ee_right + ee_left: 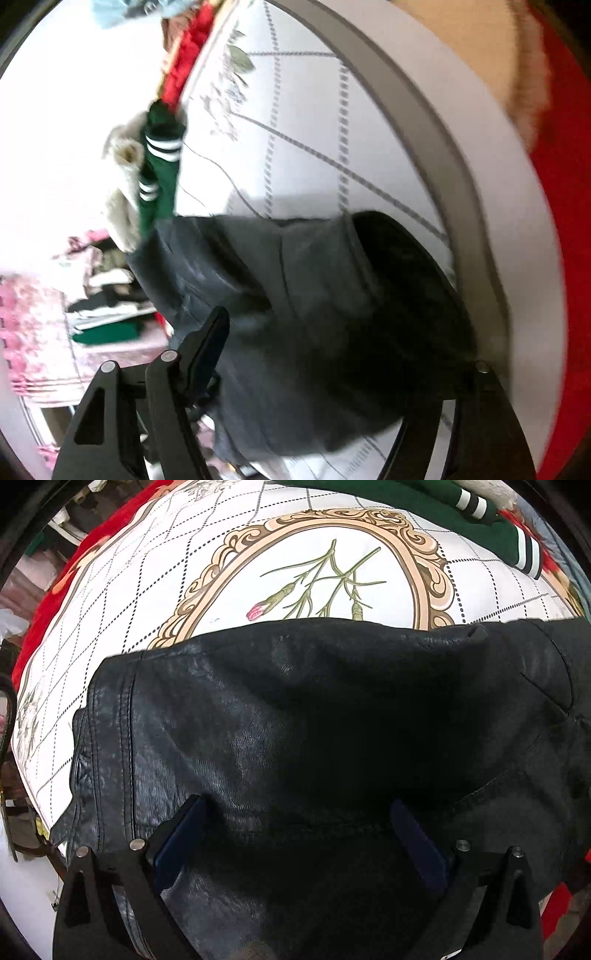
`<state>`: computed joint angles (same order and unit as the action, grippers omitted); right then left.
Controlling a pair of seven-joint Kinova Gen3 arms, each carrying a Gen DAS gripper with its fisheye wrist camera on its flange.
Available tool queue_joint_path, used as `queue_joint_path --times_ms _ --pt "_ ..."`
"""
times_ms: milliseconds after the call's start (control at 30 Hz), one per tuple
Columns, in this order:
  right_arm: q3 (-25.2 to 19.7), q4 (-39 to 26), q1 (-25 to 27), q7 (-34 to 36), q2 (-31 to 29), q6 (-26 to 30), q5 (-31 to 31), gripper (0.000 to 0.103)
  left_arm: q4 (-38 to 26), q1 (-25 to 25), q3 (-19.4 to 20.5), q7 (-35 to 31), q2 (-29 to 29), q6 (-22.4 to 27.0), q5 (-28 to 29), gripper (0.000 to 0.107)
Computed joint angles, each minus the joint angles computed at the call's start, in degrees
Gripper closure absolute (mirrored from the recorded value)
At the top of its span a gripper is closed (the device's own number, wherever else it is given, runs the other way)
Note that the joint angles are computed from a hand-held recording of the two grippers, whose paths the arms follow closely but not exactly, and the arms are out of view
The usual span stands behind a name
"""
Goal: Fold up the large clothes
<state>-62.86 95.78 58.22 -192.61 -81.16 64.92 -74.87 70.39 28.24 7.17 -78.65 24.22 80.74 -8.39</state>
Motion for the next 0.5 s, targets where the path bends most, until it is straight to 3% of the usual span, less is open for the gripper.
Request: queue_joint_path --times_ms 67,133,167,300,500 --pt "0.56 0.55 0.29 -0.28 -1.75 -1.90 -0.29 0.032 -0.19 -0.16 0.02 -0.42 0.32 -0.42 -0.01 0.004" --pt "0.85 1.79 0.59 -0.47 -3.17 -4.36 -1.32 0.055 -0.63 0.04 -0.08 -0.18 0.69 -0.80 -0.15 0.004" --pt "1.03 1.95 0.76 -0.59 -3.39 -4.88 -1.17 0.074 -1.29 0.16 -0.12 -0.17 1.10 -0.73 -0.31 0.004" --pt "3.13 0.96 2.11 -0.87 -3.55 -7.54 1.27 0.081 -4.18 1.24 -0.09 -1.52 2.80 -0.10 -1.41 0.005" --pt "4.84 -6.76 4.38 2.85 3.92 -8.36 8.25 0.083 -9.99 1.42 0.95 -4.09 6.43 0.31 2.36 0.005"
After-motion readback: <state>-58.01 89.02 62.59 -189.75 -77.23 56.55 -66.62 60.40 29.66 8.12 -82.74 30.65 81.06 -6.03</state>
